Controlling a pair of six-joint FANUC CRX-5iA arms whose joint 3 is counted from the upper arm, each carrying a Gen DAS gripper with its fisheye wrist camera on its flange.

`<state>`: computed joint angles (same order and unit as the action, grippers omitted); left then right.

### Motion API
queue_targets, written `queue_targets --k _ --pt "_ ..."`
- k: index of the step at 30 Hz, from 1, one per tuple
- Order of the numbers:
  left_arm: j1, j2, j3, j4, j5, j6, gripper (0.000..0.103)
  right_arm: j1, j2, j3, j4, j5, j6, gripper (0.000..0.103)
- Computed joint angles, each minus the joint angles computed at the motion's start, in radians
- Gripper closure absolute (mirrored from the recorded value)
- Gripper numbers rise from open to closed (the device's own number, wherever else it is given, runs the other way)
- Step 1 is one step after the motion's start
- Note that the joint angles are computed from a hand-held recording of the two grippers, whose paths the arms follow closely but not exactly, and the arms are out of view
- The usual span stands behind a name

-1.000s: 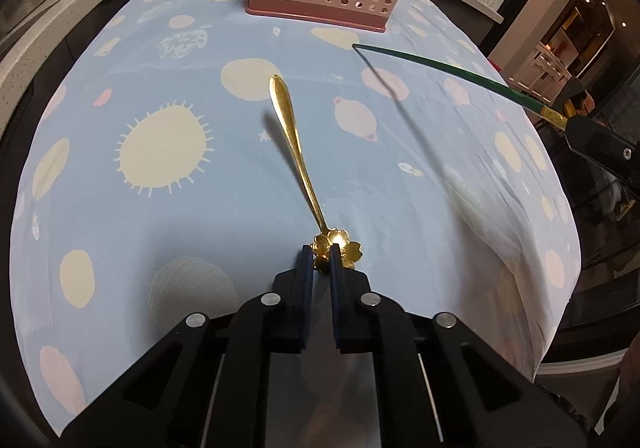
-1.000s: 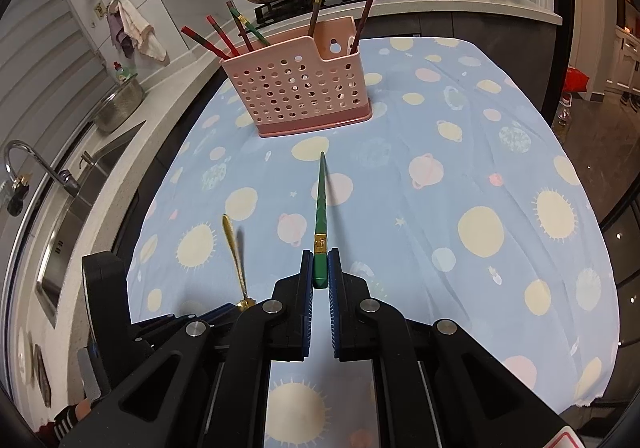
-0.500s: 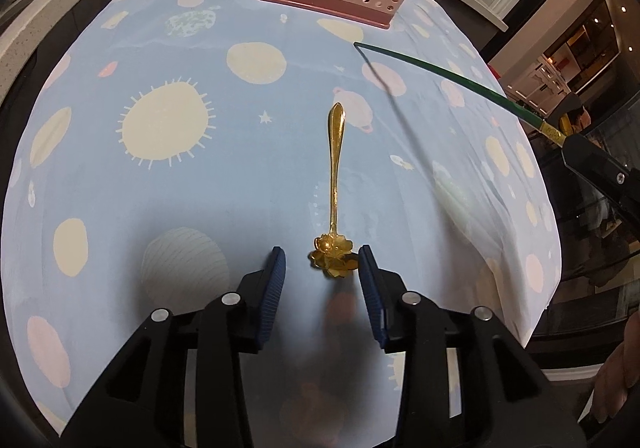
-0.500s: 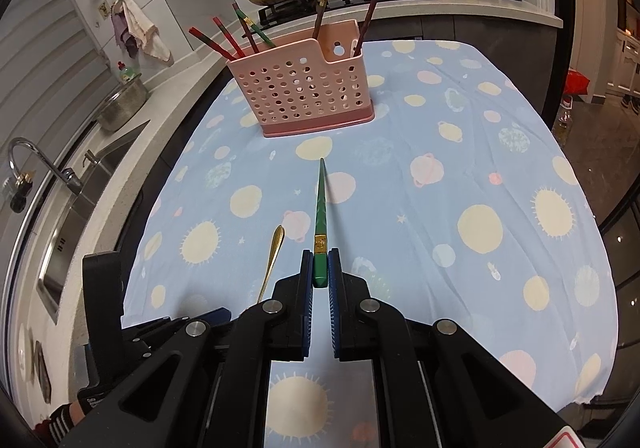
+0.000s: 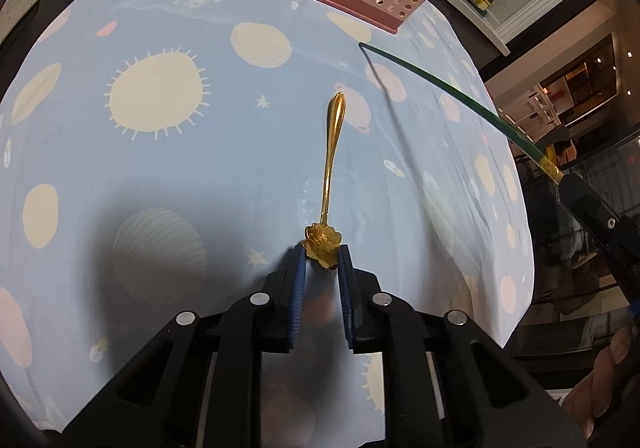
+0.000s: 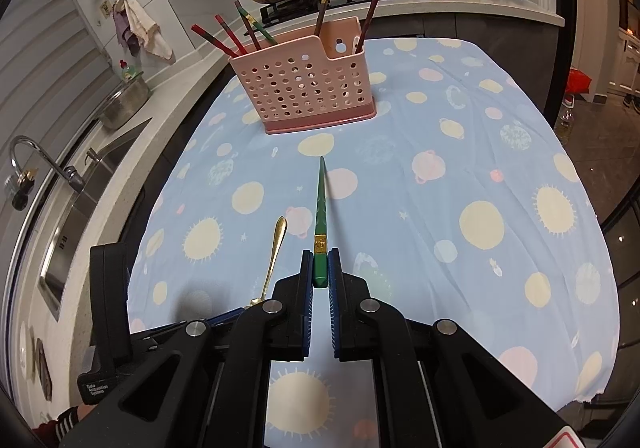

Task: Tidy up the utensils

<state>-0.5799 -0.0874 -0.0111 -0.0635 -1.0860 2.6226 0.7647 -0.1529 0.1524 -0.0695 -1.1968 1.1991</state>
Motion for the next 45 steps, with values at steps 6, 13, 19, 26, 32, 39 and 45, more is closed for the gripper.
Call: queue_targets --k 6,13,19,26,32,39,45 --pt "0.002 0.005 0.027 -0.013 -0.024 -0.021 0.100 -0.002 0.000 -0.002 -0.003 -0.001 0.001 0.096" --pt "-0.042 0.043 0.158 -0.143 -0.164 -0.061 0.103 -0.001 -0.004 -0.010 -0.001 0.004 0.000 0.096" --pt "-0.015 0.034 0.121 -0.082 -0.133 -0.080 0.097 -0.003 -0.008 -0.016 -0.003 0.005 -0.007 0.096" --pt "0.050 -0.016 -0.036 0.070 0.036 -0.053 0.083 -0.006 -0.006 -0.011 -0.005 -0.001 -0.004 0.096" --pt "0.060 -0.022 -0.057 0.074 0.081 -0.041 0.084 -0.008 -0.002 -0.009 -0.013 -0.005 0.000 0.096" --pt "0.058 -0.007 -0.053 0.088 0.090 -0.075 0.099 -0.011 0.000 -0.009 -0.018 -0.007 0.006 0.096" --pt "0.017 0.016 0.039 0.000 -0.010 -0.074 0.102 -0.013 -0.005 -0.014 -0.008 -0.003 0.002 0.096"
